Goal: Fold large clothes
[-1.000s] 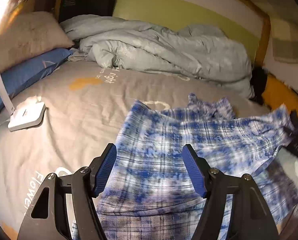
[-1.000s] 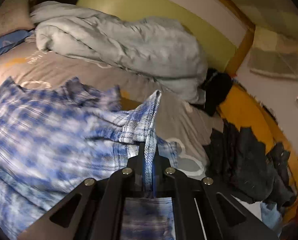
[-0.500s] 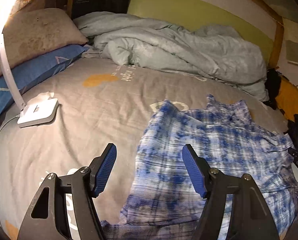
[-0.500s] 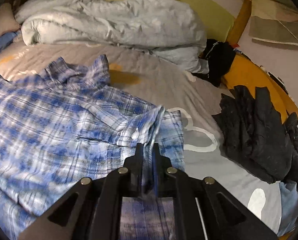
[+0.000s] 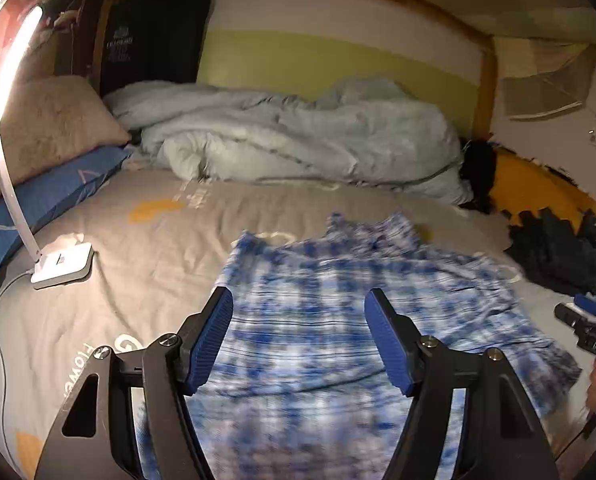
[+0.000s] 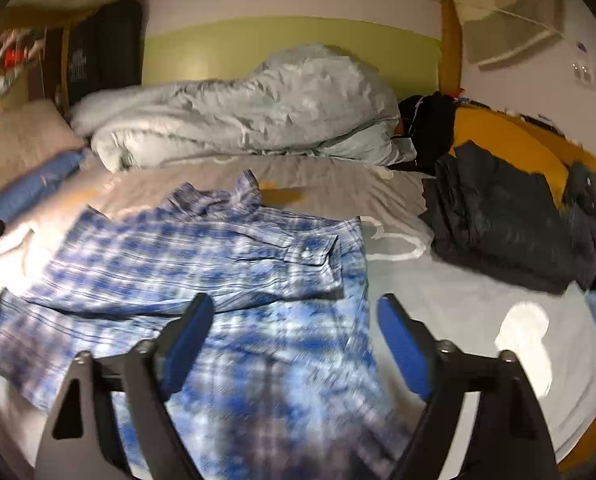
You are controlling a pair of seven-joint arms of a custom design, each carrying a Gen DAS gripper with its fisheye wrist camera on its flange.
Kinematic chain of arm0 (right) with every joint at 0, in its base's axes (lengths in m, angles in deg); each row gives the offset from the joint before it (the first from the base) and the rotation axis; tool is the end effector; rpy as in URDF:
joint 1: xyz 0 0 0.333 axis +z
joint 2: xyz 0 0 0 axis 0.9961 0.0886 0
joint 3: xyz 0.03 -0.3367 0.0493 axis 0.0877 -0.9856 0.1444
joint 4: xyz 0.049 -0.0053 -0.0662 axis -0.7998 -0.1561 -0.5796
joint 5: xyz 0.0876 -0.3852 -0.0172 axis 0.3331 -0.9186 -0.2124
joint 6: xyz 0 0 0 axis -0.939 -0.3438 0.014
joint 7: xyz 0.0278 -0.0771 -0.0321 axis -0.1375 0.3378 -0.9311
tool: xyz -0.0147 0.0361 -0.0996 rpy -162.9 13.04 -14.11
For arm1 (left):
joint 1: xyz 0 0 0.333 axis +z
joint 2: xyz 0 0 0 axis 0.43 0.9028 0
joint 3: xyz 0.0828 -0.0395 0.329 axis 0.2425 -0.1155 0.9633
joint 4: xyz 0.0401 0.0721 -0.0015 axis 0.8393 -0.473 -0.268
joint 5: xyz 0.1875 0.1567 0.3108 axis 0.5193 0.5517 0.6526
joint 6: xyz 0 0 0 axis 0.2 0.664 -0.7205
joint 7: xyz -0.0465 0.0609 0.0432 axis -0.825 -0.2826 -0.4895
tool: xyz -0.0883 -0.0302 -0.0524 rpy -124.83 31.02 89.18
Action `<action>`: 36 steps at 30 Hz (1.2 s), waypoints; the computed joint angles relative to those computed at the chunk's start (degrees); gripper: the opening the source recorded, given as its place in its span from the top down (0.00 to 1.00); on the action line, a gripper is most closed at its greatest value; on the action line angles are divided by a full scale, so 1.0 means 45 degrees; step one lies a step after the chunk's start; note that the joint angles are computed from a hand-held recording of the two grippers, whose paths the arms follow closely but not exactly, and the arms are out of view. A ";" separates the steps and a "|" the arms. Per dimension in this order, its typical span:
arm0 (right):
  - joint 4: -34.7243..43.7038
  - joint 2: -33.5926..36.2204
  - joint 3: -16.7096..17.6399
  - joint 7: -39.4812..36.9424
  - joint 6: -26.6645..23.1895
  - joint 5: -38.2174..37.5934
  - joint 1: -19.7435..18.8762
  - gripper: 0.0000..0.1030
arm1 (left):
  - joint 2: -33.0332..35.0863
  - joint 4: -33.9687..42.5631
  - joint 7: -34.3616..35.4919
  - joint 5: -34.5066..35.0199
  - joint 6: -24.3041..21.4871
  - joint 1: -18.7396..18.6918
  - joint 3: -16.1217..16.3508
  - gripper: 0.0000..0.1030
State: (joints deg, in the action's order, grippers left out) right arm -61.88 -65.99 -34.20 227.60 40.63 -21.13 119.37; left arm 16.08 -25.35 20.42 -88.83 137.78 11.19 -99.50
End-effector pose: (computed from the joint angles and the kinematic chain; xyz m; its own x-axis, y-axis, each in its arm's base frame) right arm 0.5813 0.3732 0.5809 -0.4055 -0.9140 0.0113 -0.5145 0.2180 -0.8293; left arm 0.7163 -0.3063 0.6010 -0.4311 -0.8926 0.1322 -0.4932 0.1103 -0.8629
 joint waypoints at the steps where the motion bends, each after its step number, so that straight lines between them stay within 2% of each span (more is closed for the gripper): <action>1: -0.0252 -0.0170 0.0015 0.0380 0.0135 -0.0122 0.0069 0.10 | -0.0286 -0.0477 0.0094 -0.0104 0.0301 0.0075 -0.0167 0.26; 3: -0.0622 -0.0406 0.0110 0.0858 0.0301 -0.0318 0.0139 0.06 | -0.0788 -0.1375 0.0285 -0.0197 0.0930 0.0127 -0.0368 0.20; 4: -0.0735 -0.0465 0.0166 0.1031 0.0219 -0.0481 0.0203 0.04 | -0.1034 -0.1810 0.0116 -0.0005 0.1256 -0.0096 -0.0139 0.16; 6: -0.0846 -0.0458 0.0295 0.1180 -0.0084 -0.0817 0.0360 0.00 | -0.1506 -0.2658 -0.0770 0.0801 0.1844 -0.0927 0.0831 0.11; 7: -0.0769 -0.0353 0.0368 0.0984 -0.0276 -0.0837 0.0413 0.00 | -0.1713 -0.3076 -0.1033 0.1075 0.2127 -0.1096 0.1007 0.07; 9: -0.0600 -0.0181 0.0457 0.0535 -0.0625 -0.0876 0.0562 0.00 | -0.2112 -0.3948 -0.0763 0.1198 0.2559 -0.0827 0.0499 0.01; 11: -0.0578 -0.0128 0.0498 0.0222 -0.0568 -0.0968 0.0663 0.00 | -0.2374 -0.4433 -0.0416 0.0996 0.2393 -0.0467 -0.0069 0.00; 14: -0.0764 -0.0208 0.0497 0.0492 -0.0545 -0.1007 0.0787 0.00 | -0.2746 -0.5048 -0.0173 0.0571 0.2193 -0.0184 -0.0512 0.00; 17: -0.1046 -0.0292 0.0571 0.0717 -0.0402 -0.0463 0.0671 0.00 | -0.3149 -0.5744 -0.0631 0.0605 0.2657 -0.0472 -0.0172 0.00; 19: -0.1015 -0.0241 0.0598 0.0790 -0.0657 -0.0157 0.0703 0.00 | -0.3293 -0.6040 -0.0376 0.0300 0.2709 -0.0132 -0.0550 0.00; 23: -0.1164 -0.0310 0.0626 0.0996 -0.0685 -0.0176 0.0766 0.00 | -0.3410 -0.6341 -0.0713 0.0631 0.2806 -0.0445 -0.0079 0.00; 25: -0.1071 -0.0223 0.0657 0.0854 -0.0910 -0.0226 0.0850 0.00 | -0.3438 -0.6476 -0.0659 0.0560 0.2817 -0.0293 -0.0205 0.00; 27: -0.0783 0.0023 0.0698 0.0386 -0.1219 -0.0066 0.0935 0.00 | -0.3398 -0.6519 -0.0059 0.0055 0.2655 0.0269 -0.0860 0.00; 29: -0.0316 0.0409 0.0693 -0.0160 -0.1768 0.0060 0.1144 0.00 | -0.3383 -0.6526 -0.0349 0.0305 0.2584 -0.0119 -0.0385 0.00; 31: -0.0075 0.0669 0.0655 -0.0668 -0.1786 0.0199 0.1281 0.00 | -0.3347 -0.6482 -0.0683 0.0623 0.2471 -0.0412 -0.0004 0.00; 34: 0.0198 0.1004 0.0639 -0.1709 -0.1425 0.0918 0.1285 0.00 | -0.3319 -0.6509 -0.0689 0.0515 0.2413 -0.0231 -0.0147 0.00; 36: 0.0812 0.1559 0.0665 -0.3216 -0.1689 0.1689 0.1324 0.00 | -0.3293 -0.6502 -0.0775 0.0581 0.2354 -0.0252 -0.0053 0.00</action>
State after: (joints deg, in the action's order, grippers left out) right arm -58.23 -58.98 -31.21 213.13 33.03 -13.53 125.33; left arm 1.26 -54.62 16.93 -86.21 148.38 10.06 -99.74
